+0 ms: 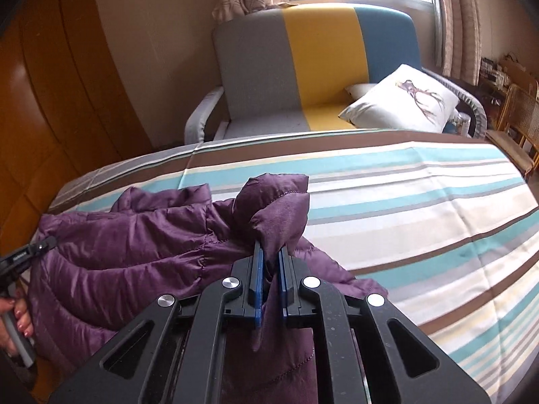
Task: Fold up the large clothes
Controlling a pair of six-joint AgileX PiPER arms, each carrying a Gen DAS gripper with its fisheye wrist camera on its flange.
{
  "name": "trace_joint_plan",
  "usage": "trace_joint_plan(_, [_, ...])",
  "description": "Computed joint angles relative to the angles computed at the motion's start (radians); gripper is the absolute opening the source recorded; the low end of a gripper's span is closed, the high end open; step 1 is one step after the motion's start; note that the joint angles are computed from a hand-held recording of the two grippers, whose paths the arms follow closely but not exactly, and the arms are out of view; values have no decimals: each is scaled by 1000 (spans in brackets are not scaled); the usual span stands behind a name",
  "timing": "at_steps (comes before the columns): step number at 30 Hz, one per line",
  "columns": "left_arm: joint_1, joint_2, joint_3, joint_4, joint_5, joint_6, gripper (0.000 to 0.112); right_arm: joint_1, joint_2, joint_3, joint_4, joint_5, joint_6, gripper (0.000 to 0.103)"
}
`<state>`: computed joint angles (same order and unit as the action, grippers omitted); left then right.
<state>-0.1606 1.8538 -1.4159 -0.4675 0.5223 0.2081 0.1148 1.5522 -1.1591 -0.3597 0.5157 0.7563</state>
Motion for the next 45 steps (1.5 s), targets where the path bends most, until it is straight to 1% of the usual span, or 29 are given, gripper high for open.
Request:
trace_joint_plan(3, [-31, 64, -67, 127, 10, -134, 10, -19, 69, -16, 9, -27, 25, 8])
trace_joint_plan(7, [-60, 116, -86, 246, -24, -246, 12, -17, 150, -26, -54, -53, 118, 8])
trace_joint_plan(10, [-81, 136, -72, 328, -72, -315, 16, -3, 200, -37, -116, -50, 180, 8])
trace_joint_plan(14, [-120, 142, -23, 495, -158, -444, 22, 11, 253, -55, -186, -40, 244, 8])
trace_joint_plan(15, [-126, 144, -8, 522, -182, -468, 25, 19, 267, -61, -212, -34, 269, 8])
trace_joint_plan(17, [-127, 149, 9, 539, -211, -488, 27, 34, 283, -61, -274, -24, 329, 8])
trace_joint_plan(19, [-135, 156, 9, 586, -217, -534, 31, 47, 295, -62, -322, -13, 376, 8])
trace_joint_plan(24, [-153, 171, -1, 719, -207, -656, 36, 66, 306, -61, -380, 3, 435, 8])
trace_joint_plan(26, [-163, 170, -1, 798, -194, -739, 42, 71, 306, -59, -397, 8, 451, 8])
trace_joint_plan(29, [-164, 169, -7, 837, -172, -783, 51, 78, 308, -61, -406, 18, 462, 8])
trace_joint_plan(30, [-169, 163, -6, 869, -159, -820, 61, 77, 307, -61, -404, 17, 460, 9])
trace_joint_plan(31, [-174, 157, -5, 908, -142, -863, 75, 74, 303, -60, -396, 15, 452, 9])
trace_joint_plan(32, [-178, 142, -1, 936, -121, -897, 80, 73, 299, -59, -390, 14, 447, 10])
trace_joint_plan(33, [-176, 115, 22, 923, -134, -892, 84, 69, 292, -56, -378, 9, 436, 10])
trace_joint_plan(34, [-174, 78, 60, 905, -165, -876, 85, 66, 282, -49, -366, 2, 427, 11])
trace_joint_plan(35, [-179, 53, 83, 927, -179, -898, 86, 63, 273, -48, -358, 6, 420, 16])
trace_joint_plan(36, [-192, 13, 116, 988, -192, -955, 89, 69, 261, -48, -368, 28, 434, 26])
trace_joint_plan(37, [-200, -8, 134, 1036, -200, -999, 92, 82, 242, -42, -403, 50, 472, 34])
trace_joint_plan(38, [-216, -41, 158, 1104, -211, -1061, 94, 96, 221, -28, -449, 57, 519, 51])
trace_joint_plan(39, [-231, -66, 173, 1148, -219, -1101, 96, 123, 191, -7, -533, 70, 603, 55])
trace_joint_plan(40, [-244, -83, 179, 1162, -229, -1113, 96, 153, 169, 0, -590, 93, 653, 55])
trace_joint_plan(41, [-253, -87, 174, 1155, -232, -1106, 96, 169, 158, -3, -608, 105, 662, 55])
trace_joint_plan(42, [-269, -81, 154, 1113, -227, -1062, 96, 184, 149, -13, -605, 101, 658, 55])
trace_joint_plan(44, [-294, -45, 94, 1000, -200, -945, 96, 191, 155, -47, -547, 66, 610, 55])
trace_joint_plan(45, [-312, -17, 57, 975, -178, -914, 96, 197, 174, -79, -506, 55, 573, 55])
